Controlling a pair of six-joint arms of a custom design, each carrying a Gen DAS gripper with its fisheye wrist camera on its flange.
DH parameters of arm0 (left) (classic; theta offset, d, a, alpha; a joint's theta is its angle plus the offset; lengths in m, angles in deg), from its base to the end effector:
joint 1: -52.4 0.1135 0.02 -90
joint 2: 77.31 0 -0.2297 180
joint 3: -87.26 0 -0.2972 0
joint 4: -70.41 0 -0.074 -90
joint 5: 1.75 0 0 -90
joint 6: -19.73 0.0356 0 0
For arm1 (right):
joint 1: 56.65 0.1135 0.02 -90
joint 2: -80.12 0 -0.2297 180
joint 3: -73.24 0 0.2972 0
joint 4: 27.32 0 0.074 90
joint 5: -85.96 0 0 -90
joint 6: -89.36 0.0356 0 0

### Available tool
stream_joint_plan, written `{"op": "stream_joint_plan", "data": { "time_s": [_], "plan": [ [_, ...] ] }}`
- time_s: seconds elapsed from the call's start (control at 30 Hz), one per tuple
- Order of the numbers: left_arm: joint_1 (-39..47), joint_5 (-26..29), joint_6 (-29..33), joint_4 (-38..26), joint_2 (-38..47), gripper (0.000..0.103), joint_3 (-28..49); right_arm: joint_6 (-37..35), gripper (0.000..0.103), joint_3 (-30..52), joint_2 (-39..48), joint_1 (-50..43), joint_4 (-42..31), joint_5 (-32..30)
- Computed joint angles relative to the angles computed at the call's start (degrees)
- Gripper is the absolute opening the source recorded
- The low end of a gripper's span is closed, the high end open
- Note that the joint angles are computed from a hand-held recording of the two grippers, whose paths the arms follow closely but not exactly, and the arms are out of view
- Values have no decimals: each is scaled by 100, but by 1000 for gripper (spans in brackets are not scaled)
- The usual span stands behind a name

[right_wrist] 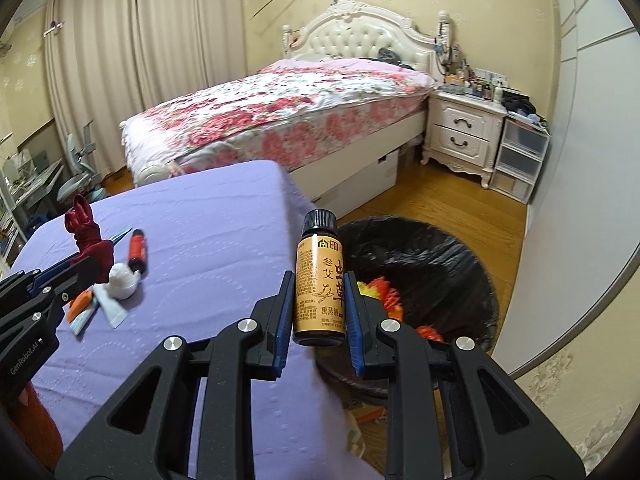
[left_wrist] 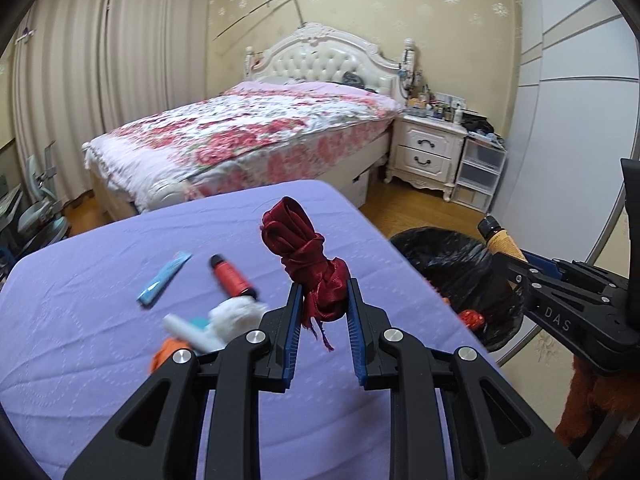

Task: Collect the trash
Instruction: 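Carry ribbon and bottle over the black bin and open both tools to drop them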

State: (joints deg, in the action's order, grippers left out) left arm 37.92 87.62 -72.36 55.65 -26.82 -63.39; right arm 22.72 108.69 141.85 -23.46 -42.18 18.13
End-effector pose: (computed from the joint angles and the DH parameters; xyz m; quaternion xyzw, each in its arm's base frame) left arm 0.2323 -0.0596 0.1193 0.0936 0.8857 -0.0607 0.4507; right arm 0.2235 0.1301 0.1138 0.0027 0.8970 0.0381 0.4404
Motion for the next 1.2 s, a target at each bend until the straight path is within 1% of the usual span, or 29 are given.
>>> {"op": "stream_joint_plan", "data": {
  "time_s": [0.1, 0.3, 0.47, 0.67, 0.8, 1.2],
  "plan": [
    [-329, -79, -64, 421, 881, 23, 434, -99, 23, -51, 0, -349, 101, -127],
    [-874, -373, -164, 966, 2319, 23, 1189, -227, 23, -103, 259, -949, 451, -326],
    [-1181, -602, -141, 1195, 3096, 23, 1666, -364, 23, -149, 452, -1341, 713, -461],
    [-1393, -760, -202, 1179, 3941, 23, 2374, -394, 23, -30, 917, -1765, 1009, -714],
    [-1443, -730, -266, 1075, 4413, 23, 2776, -396, 23, 10, 1110, -1955, 1126, -854],
    [-1554, -724, -248, 895, 5227, 23, 3595, -402, 24, 292, 1627, -2241, 1307, -1007]
  ]
}}
